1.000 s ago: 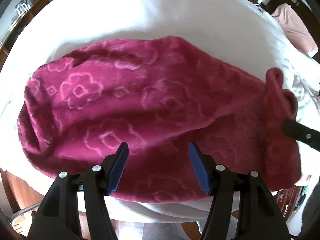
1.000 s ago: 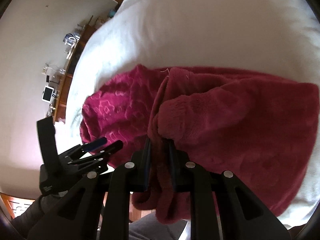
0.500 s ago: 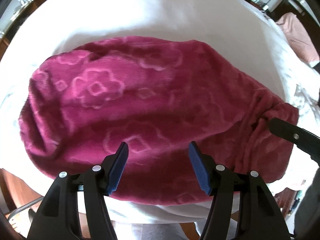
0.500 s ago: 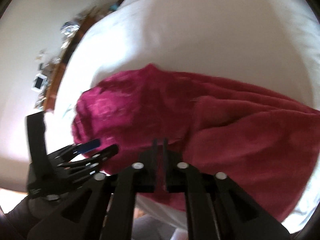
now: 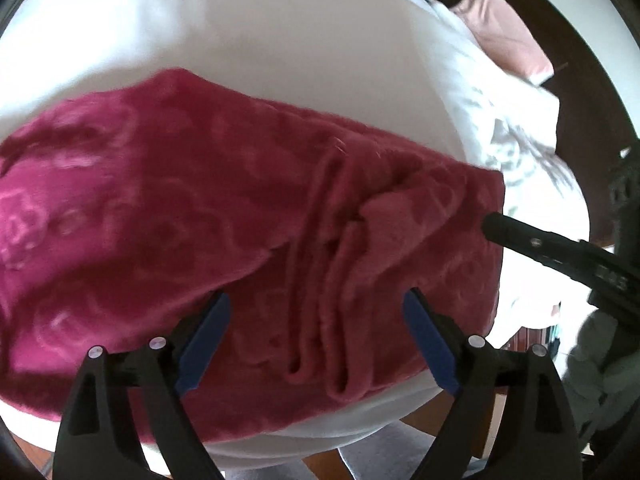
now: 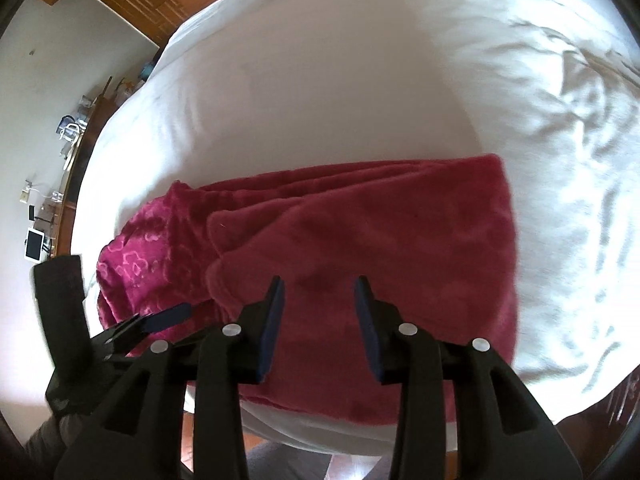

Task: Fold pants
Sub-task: 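Grasp the folded edge with the left gripper and lift it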

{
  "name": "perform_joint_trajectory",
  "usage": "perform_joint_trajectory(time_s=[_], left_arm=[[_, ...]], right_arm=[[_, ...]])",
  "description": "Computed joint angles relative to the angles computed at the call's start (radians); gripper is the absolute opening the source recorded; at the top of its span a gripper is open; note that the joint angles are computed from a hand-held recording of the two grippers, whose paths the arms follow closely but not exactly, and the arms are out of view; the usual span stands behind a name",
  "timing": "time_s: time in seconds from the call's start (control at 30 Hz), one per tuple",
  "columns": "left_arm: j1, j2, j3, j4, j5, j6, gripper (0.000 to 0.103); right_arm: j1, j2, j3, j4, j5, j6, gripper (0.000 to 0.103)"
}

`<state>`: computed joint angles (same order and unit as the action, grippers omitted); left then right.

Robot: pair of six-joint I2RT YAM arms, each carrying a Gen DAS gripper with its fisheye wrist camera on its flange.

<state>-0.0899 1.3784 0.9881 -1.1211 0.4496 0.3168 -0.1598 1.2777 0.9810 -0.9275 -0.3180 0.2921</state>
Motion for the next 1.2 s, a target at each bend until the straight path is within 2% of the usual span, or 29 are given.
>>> perform_joint_trajectory(time_s=[0.2,0.37,0.43,0.47,0.5,0.57,0.6,0.8,0.9,0.97,1.07,1.13,1.2], left_arm=[[-0.09,0.064,-0.025,0.07,0.068,-0.138,0.087],[-0.157,0.074,-0.068,0.147,0.023,-0.226,0.085],[-0.174,0.079,-0.064,0.156,0.0,-0.257,0.068],[-0.171,0.074,-0.066,0.149,-0.017,-0.258,0.048],[-0.161,0.079,-0.061,0.13,-0.012,-0.251,0.036],[-0.158,0.062,-0.046,0.101,-0.002,-0.251,0.024],[-0.156,0.036,-0.039,0.083,-0.008,-0.247,0.022],[-0.068,-0.094,0.024,-0.026,-0.016,-0.202,0.02],[0.013,-0.093,0.051,-0.059,-0.031,-0.143,0.021],[0.059,-0.065,0.041,-0.058,-0.048,-0.102,0.021],[0.077,-0.039,0.0,-0.016,-0.073,-0.1,0.022],[0.087,-0.02,-0.023,0.015,-0.078,-0.109,0.026],[0.063,-0.006,-0.048,0.058,-0.112,-0.138,0.038]], right_arm=[[-0.059,-0.049,-0.029,-0.045,0.01,-0.08,0.037],[-0.107,-0.05,-0.039,-0.06,-0.011,-0.142,0.037],[-0.121,-0.042,-0.033,-0.063,-0.017,-0.164,0.037],[-0.125,-0.037,-0.029,-0.062,-0.016,-0.171,0.037],[-0.13,-0.032,-0.025,-0.063,-0.017,-0.177,0.037],[-0.14,-0.023,-0.017,-0.062,-0.021,-0.188,0.037],[-0.143,-0.019,-0.012,-0.06,-0.023,-0.192,0.037],[-0.104,-0.004,0.006,-0.043,-0.018,-0.192,0.037],[-0.054,0.005,0.003,-0.032,-0.013,-0.177,0.037],[-0.021,0.021,0.001,-0.015,-0.007,-0.163,0.037],[0.051,0.046,-0.003,0.023,0.024,-0.132,0.037],[0.096,0.085,-0.005,0.06,0.058,-0.115,0.037],[0.123,0.13,-0.004,0.089,0.088,-0.095,0.037]])
